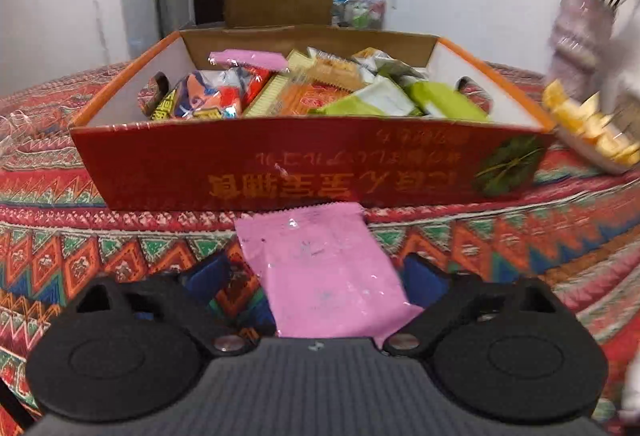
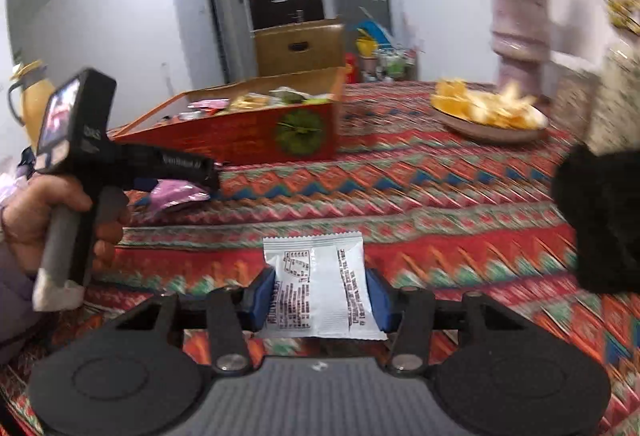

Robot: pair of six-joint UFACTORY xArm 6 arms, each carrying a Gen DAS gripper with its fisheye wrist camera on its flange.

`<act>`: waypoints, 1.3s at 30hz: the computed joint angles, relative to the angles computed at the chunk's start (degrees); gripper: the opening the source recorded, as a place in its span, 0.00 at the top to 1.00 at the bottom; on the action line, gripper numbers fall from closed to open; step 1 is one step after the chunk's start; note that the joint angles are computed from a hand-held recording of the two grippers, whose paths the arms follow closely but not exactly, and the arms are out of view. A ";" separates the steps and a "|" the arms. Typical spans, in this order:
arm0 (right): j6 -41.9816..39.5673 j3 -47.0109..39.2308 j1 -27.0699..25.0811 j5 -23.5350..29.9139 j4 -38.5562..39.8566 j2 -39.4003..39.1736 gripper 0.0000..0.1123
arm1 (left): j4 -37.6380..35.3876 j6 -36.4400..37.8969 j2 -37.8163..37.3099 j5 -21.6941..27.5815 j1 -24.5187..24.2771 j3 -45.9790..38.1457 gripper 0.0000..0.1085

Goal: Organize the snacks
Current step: 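Grasp the last pink packet with the left tool while the right tool grasps a white wrapper, then carry the pink packet and white wrapper over the cardboard box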

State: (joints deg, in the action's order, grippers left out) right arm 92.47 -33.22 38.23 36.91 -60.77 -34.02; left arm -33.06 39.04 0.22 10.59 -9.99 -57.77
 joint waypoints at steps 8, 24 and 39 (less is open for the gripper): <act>2.57 3.47 0.45 -1.97 -1.48 -3.25 0.57 | -12.67 14.28 -17.96 11.67 4.39 11.88 0.42; -2.25 -6.08 4.40 -6.51 -0.65 5.37 0.57 | -22.90 25.44 -33.99 34.76 24.97 15.21 0.42; -19.01 -37.70 -15.97 -17.59 5.71 33.65 0.57 | -17.16 16.79 6.44 23.42 10.48 -25.08 0.42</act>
